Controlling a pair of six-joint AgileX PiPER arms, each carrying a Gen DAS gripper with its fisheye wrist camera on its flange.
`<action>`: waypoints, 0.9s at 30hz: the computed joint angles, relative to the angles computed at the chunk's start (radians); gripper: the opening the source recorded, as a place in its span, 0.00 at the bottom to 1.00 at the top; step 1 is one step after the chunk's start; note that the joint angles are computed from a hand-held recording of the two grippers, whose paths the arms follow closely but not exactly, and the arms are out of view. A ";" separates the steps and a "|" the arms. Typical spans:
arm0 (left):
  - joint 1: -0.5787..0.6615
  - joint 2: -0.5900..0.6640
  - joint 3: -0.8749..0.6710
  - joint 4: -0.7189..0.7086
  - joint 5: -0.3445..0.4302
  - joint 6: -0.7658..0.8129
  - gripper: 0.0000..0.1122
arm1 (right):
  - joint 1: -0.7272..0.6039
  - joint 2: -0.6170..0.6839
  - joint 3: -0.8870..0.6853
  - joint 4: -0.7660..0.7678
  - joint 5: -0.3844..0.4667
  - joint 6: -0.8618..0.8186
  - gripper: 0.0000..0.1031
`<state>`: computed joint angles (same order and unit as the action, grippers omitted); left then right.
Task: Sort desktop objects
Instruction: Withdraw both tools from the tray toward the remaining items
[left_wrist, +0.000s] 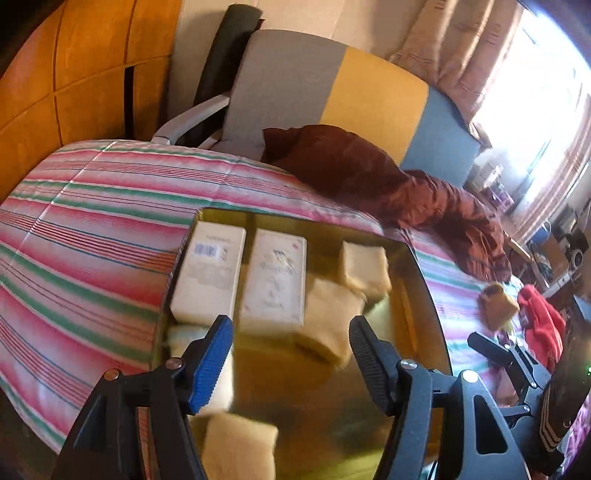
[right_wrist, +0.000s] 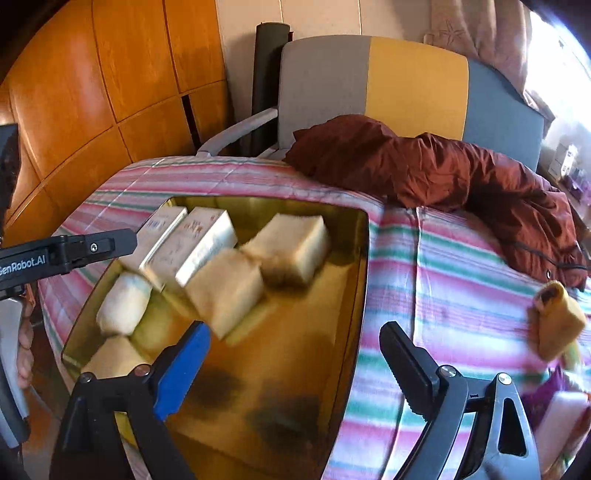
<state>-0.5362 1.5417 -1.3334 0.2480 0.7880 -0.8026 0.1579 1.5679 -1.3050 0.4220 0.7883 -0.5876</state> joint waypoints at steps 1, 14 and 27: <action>-0.016 -0.004 0.004 0.019 0.005 -0.018 0.59 | -0.004 -0.022 0.027 0.003 -0.009 -0.009 0.92; -0.228 -0.043 0.051 0.258 0.127 -0.235 0.60 | -0.052 -0.208 0.228 0.019 -0.067 -0.059 0.95; -0.310 -0.025 0.017 0.294 0.175 -0.242 0.60 | -0.172 -0.285 0.304 0.041 -0.063 -0.107 0.95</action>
